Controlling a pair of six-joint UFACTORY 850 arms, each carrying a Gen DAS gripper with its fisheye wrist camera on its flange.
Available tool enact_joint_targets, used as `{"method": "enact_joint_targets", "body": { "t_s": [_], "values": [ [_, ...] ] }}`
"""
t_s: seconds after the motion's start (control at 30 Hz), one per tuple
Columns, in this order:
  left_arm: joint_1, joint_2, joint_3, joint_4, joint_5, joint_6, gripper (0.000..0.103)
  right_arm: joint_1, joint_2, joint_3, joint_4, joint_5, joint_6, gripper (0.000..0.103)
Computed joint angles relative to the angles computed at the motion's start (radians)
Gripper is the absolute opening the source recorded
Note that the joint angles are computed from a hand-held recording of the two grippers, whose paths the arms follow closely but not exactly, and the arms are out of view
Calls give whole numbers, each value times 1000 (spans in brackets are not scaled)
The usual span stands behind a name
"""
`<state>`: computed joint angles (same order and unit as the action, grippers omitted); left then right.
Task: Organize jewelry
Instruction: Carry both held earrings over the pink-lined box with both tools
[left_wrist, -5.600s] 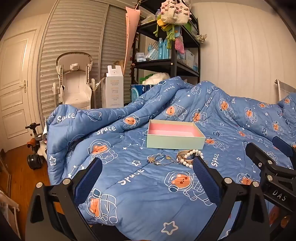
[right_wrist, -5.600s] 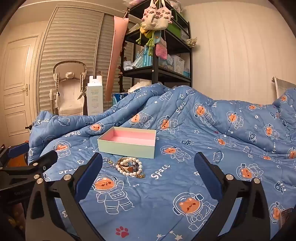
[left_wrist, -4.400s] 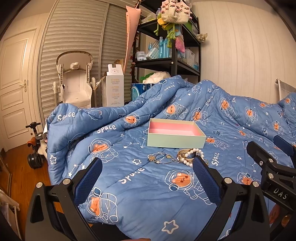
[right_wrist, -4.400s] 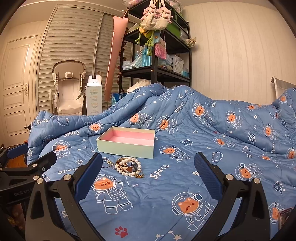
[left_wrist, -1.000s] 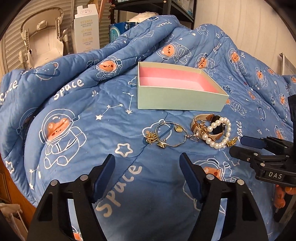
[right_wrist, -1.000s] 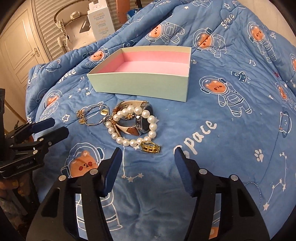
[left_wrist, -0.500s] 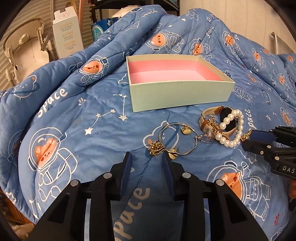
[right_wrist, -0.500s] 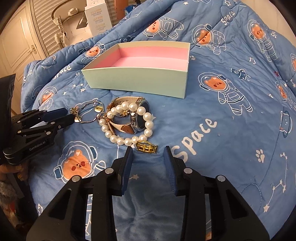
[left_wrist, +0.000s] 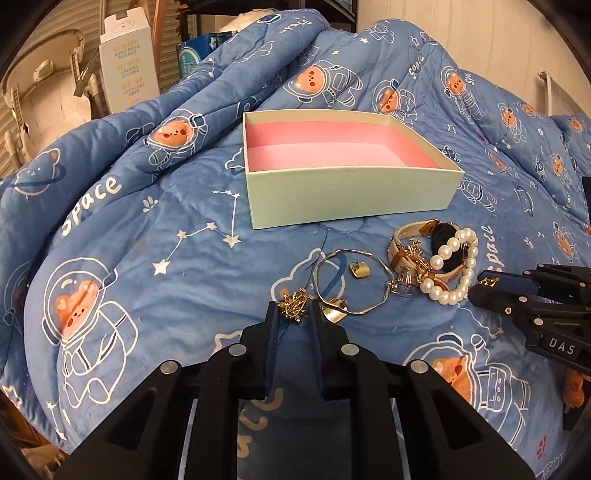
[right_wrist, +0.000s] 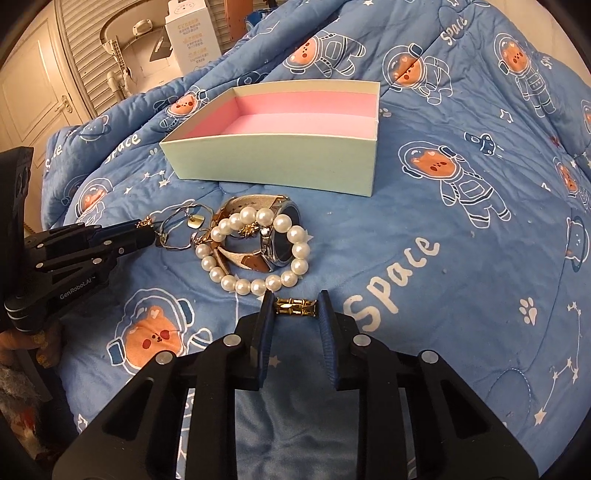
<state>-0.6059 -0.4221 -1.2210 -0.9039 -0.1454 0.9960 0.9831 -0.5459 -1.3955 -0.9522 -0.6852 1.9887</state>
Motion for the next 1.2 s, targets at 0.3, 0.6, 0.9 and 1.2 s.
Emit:
{"method": "enact_joint_targets", "body": {
  "t_s": [0.3,0.6,0.9,1.2],
  "values": [
    [23,53,46,-301,-73,247,16,1,66,54,-58,74,69,24],
    [24,43,-33,-237,-131,179,16,-42,99,31,-107,160,-5,24],
    [12,-65,-237,2,-176,-49,16,-132,68,-60,-35,170,-198,24],
    [-10,-287,-572,460,-305,-504,16,-226,-38,-205,147,135,-448,24]
  ]
}}
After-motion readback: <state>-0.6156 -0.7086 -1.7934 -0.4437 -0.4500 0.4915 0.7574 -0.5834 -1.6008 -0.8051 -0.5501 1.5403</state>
